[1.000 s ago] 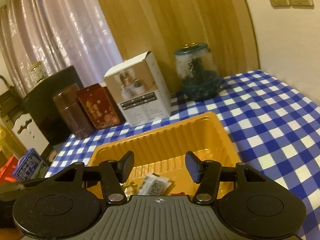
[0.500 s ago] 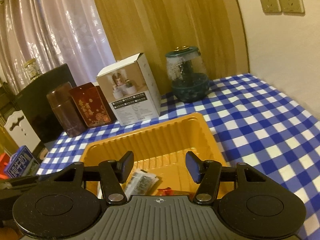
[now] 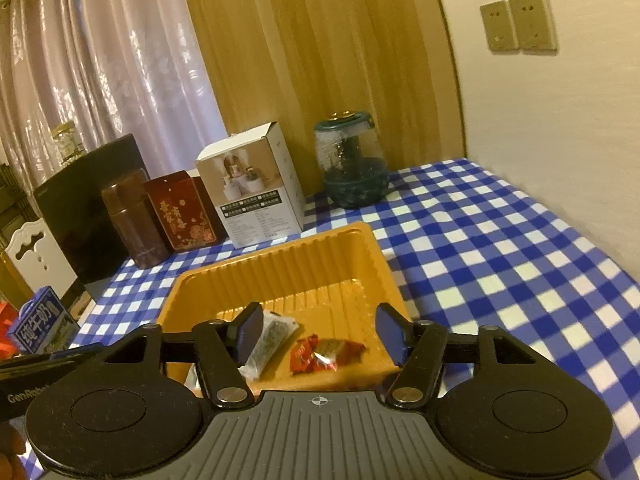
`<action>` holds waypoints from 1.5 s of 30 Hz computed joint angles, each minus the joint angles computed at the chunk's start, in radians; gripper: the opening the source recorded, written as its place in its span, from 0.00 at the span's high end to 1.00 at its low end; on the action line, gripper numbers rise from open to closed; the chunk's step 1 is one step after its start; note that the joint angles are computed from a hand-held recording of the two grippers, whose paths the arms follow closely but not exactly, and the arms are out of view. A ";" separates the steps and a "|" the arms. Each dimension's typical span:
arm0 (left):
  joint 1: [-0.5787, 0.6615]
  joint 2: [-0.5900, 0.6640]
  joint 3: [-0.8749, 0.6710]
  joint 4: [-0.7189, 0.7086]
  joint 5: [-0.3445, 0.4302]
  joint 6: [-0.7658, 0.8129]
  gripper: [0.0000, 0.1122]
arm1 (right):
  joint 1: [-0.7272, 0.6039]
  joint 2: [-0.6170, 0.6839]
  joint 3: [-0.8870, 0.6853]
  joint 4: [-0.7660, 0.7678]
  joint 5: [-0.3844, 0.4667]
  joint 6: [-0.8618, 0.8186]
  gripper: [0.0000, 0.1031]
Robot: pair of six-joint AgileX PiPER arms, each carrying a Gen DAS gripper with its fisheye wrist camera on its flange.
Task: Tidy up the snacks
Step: 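Move both open grippers back to the remaining snacks, then grasp the brown square cake with the right gripper while the left grasps a red candy packet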
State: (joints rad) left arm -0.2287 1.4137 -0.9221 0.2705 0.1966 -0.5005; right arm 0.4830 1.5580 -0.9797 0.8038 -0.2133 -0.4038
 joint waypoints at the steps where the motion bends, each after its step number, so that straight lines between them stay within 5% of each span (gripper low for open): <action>1: -0.009 -0.022 0.017 0.031 0.007 -0.038 0.69 | 0.007 -0.021 0.027 0.020 -0.012 -0.018 0.35; 10: -0.124 -0.251 0.194 0.282 0.101 -0.381 0.68 | 0.087 -0.204 0.260 0.134 -0.090 -0.075 0.33; 14: -0.205 -0.353 0.267 0.355 0.175 -0.504 0.67 | 0.131 -0.290 0.378 0.038 -0.112 0.089 0.33; 23: -0.458 -0.546 0.385 0.491 0.431 -0.783 0.65 | 0.397 -0.415 0.536 0.480 -0.279 -0.252 0.33; 30: -0.703 -0.617 0.416 0.579 0.653 -0.976 0.64 | 0.568 -0.476 0.593 0.650 -0.410 -0.371 0.33; 37: -0.741 -0.631 0.439 0.578 0.693 -1.004 0.63 | 0.614 -0.482 0.634 0.676 -0.420 -0.365 0.33; 45: -0.649 -0.622 0.453 0.540 0.618 -0.921 0.58 | 0.553 -0.477 0.635 0.635 -0.376 -0.349 0.33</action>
